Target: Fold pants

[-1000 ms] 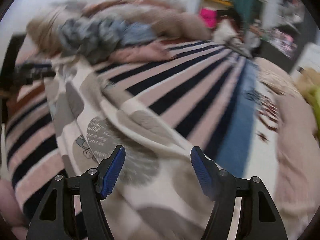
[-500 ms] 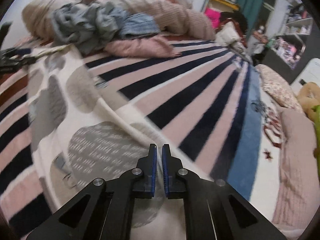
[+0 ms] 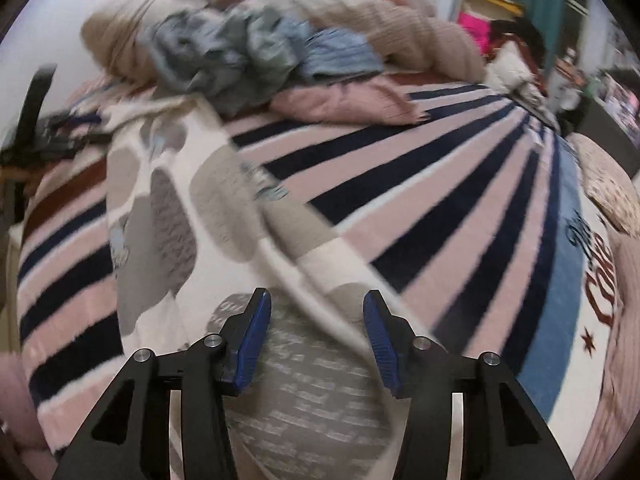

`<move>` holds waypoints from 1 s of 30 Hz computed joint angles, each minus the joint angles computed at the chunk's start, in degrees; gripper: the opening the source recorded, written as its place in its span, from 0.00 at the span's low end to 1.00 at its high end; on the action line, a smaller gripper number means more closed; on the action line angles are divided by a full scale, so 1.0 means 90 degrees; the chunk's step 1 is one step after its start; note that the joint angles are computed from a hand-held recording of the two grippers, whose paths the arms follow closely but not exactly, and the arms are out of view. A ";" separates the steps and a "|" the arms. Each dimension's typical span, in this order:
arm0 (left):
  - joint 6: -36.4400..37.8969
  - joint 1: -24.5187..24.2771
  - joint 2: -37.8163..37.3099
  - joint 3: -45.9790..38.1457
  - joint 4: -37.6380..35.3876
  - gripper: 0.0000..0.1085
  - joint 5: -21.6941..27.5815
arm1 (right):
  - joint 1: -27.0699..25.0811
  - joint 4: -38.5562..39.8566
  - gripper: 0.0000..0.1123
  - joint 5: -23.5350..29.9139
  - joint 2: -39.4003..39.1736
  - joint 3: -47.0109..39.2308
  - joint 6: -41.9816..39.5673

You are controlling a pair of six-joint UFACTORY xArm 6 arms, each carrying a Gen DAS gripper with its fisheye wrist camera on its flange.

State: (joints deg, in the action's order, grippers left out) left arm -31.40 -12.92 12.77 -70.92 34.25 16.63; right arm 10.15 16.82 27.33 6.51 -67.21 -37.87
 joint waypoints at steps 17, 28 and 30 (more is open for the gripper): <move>-0.0201 0.0134 0.0198 -0.0362 0.1490 0.13 0.0532 | -0.0029 -0.2326 0.06 -0.0662 0.0279 -0.0242 0.2712; -0.0625 0.0210 0.1149 -0.2167 0.2389 0.07 0.1100 | -0.0011 -0.1099 0.16 -0.0685 0.0103 -0.0017 0.2293; -0.0602 0.0221 0.1577 -0.2799 0.2350 0.33 0.1304 | -0.0009 -0.0990 0.16 -0.0634 0.0080 0.0013 0.2250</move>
